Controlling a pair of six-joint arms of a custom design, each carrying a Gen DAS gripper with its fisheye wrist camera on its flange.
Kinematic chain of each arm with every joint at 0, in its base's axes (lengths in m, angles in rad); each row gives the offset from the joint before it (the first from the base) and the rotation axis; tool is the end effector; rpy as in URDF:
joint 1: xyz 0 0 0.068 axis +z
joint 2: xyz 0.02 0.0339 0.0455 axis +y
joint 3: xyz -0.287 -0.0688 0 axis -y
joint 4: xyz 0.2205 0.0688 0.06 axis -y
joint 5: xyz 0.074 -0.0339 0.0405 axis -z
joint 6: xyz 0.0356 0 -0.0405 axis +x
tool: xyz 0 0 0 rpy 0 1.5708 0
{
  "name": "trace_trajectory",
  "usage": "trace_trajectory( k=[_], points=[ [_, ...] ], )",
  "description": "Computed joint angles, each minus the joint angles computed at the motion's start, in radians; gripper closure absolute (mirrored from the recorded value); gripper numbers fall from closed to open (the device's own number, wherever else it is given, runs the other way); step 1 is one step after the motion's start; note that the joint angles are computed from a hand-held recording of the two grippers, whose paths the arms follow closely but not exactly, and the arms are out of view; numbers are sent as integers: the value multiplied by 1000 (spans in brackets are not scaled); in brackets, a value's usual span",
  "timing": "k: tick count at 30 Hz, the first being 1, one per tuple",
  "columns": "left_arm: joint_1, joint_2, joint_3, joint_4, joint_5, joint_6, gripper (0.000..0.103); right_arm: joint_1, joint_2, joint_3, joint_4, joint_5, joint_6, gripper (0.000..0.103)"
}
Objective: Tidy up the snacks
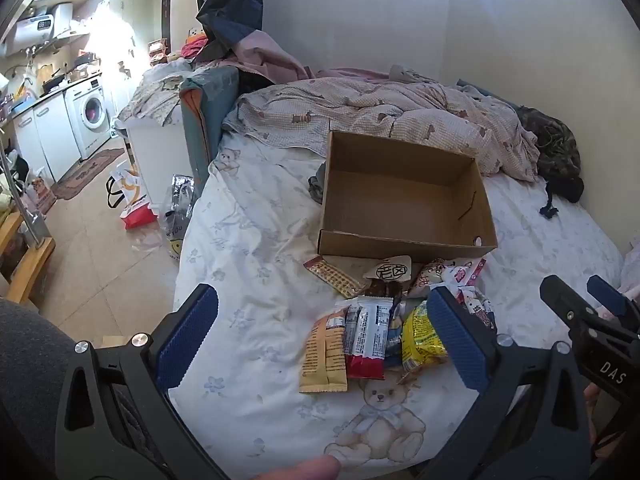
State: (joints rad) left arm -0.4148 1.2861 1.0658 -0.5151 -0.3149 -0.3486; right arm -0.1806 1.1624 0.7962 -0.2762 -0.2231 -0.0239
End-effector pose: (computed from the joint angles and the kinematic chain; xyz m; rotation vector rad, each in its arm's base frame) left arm 0.2311 -0.0897 0.3270 -0.0843 2.2613 -0.0406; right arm 0.2183 -0.0318 0.2888 0.0491 2.1973 0.1324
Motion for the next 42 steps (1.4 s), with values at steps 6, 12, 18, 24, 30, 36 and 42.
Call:
trace_trajectory(
  k=[6, 12, 18, 24, 30, 36, 42],
  points=[
    [3, -3, 4, -10, 13, -6, 0, 3, 2, 2, -3, 7, 1, 0],
    [9, 2, 10, -13, 15, -6, 0, 12, 6, 3, -1, 13, 0, 0],
    [9, -1, 7, -13, 16, -5, 0, 13, 6, 3, -3, 14, 2, 0],
    [2, 0, 5, -12, 11, -12, 0, 2, 3, 14, -20, 7, -5, 0],
    [2, 1, 7, -13, 8, -12, 0, 7, 8, 10, -11, 12, 2, 0],
    [-1, 1, 8, -16, 7, -13, 0, 5, 8, 13, -15, 10, -1, 0],
    [3, 0, 7, -13, 10, -11, 0, 9, 9, 10, -11, 14, 2, 0]
  ],
)
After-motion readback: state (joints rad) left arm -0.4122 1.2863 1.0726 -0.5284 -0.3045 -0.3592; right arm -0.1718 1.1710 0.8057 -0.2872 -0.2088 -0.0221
